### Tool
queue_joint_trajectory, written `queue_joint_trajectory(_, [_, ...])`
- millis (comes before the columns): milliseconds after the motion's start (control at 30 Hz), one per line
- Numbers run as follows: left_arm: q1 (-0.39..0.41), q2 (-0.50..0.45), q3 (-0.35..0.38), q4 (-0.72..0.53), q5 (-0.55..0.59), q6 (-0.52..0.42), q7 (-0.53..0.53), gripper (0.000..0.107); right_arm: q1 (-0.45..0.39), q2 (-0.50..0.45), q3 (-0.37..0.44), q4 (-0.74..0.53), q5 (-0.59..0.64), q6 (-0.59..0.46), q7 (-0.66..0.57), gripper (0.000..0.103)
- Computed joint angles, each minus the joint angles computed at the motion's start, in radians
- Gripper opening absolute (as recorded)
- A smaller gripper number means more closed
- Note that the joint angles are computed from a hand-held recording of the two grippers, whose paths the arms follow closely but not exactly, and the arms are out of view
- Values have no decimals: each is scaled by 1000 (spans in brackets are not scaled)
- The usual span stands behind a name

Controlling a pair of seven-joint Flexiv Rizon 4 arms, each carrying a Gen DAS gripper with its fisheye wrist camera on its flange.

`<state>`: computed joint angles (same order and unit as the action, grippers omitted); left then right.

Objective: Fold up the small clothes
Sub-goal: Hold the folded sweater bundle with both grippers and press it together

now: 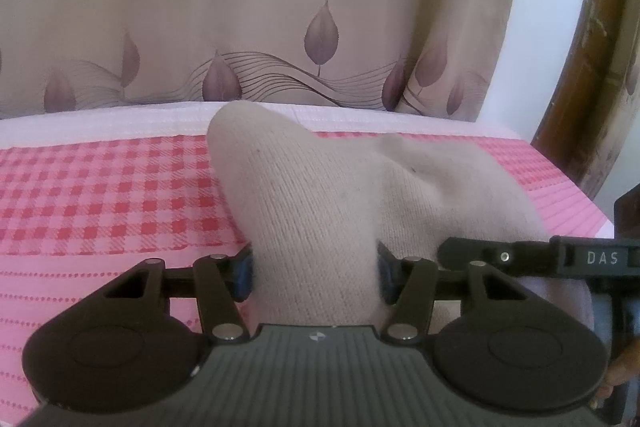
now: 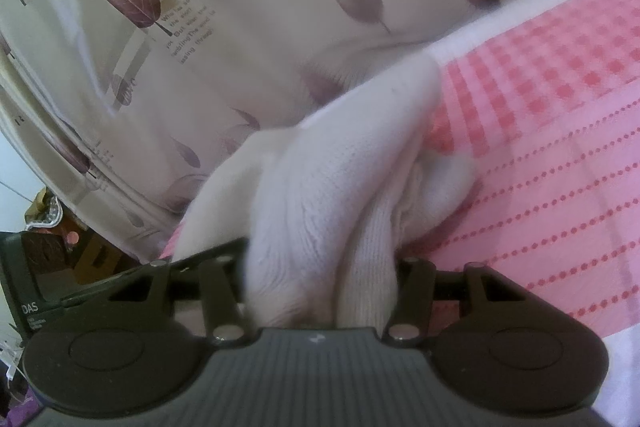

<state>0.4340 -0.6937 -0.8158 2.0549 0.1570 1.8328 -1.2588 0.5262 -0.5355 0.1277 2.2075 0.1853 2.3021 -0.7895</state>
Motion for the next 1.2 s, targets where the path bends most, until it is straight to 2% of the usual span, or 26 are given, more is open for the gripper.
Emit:
queue_joint_trajectory(133, [-1, -6, 0, -6, -2, -5, 3, 57, -5, -7, 1, -1, -4, -8, 5, 53])
queue_joint_trajectory(433, [-8, -15, 5, -6, 1, 17, -8, 57, 43, 1, -30, -5, 50, -22, -40, 53])
queue_joint_trajectory(700, [23, 4, -17, 13, 18, 20, -34, 55, 8, 3, 15, -5, 30, 19, 10, 53])
queue_joint_trajectory(933, [96, 32, -69, 59, 44, 27, -52, 54, 25, 9, 24, 0, 37, 49, 36, 53])
queue_joint_trajectory(1200, [225, 67, -156, 141, 88, 48, -82, 53, 63, 36, 29, 4, 62, 53, 34, 53])
